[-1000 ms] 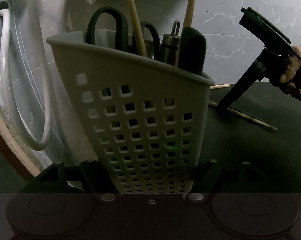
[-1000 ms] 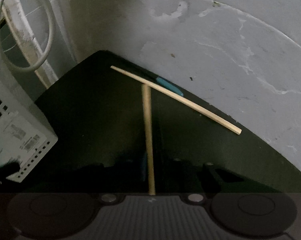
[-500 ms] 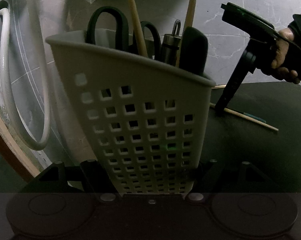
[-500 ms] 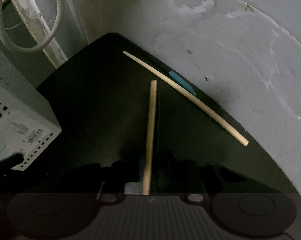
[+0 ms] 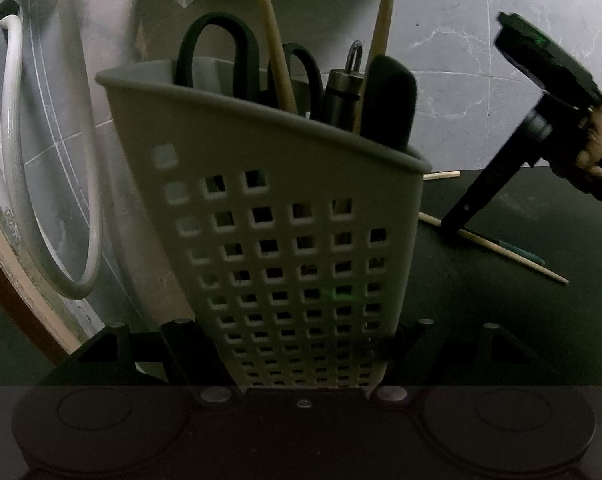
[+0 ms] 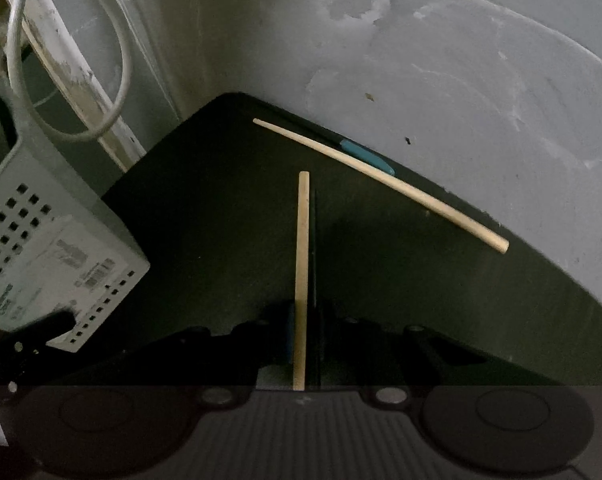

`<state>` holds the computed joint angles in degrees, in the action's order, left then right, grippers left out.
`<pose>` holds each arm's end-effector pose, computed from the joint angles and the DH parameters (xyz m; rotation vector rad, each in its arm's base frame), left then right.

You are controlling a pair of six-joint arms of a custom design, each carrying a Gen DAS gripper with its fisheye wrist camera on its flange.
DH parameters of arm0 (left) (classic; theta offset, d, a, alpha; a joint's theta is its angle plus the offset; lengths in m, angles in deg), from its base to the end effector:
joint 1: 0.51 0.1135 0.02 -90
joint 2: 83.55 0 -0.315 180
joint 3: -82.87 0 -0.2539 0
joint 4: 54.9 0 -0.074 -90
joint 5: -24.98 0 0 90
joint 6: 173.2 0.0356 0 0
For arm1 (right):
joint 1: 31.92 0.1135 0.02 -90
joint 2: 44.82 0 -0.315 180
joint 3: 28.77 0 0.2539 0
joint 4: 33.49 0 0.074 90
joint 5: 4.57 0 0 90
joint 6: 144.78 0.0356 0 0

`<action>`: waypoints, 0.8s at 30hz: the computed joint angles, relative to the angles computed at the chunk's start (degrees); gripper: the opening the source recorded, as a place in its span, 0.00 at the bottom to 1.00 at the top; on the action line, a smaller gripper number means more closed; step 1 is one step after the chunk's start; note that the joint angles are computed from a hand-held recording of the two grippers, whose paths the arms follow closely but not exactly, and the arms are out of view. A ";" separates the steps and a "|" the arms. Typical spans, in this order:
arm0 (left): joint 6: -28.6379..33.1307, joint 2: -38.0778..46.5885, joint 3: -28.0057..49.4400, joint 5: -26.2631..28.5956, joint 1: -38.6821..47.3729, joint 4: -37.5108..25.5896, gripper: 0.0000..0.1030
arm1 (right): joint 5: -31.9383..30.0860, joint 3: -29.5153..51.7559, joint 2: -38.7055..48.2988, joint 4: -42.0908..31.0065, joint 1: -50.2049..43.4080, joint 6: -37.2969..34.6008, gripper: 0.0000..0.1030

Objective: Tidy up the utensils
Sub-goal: 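Close the right tool on the single wooden chopstick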

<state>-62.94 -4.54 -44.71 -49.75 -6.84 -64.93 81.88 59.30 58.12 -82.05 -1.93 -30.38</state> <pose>0.2712 -0.0395 0.2444 0.6453 2.0910 -0.1574 0.3323 0.1943 0.2574 -0.1533 2.7289 0.3703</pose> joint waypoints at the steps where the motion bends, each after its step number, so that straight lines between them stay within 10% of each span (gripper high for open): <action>1: 0.03 -0.04 -0.05 0.03 0.03 0.05 0.75 | 0.25 -1.44 -0.95 1.37 0.28 0.69 0.12; 15: 0.20 -0.37 -0.33 -0.59 -0.34 0.29 0.75 | 3.74 -13.38 -8.73 12.72 3.32 10.29 0.02; 21: 0.13 -0.59 -0.41 -0.76 -0.49 0.19 0.75 | 4.95 -11.82 -8.32 10.18 1.99 11.10 0.20; 24: 0.19 -0.55 -0.38 -0.68 -0.44 0.18 0.75 | 2.84 -11.14 -7.65 9.78 1.00 12.59 0.45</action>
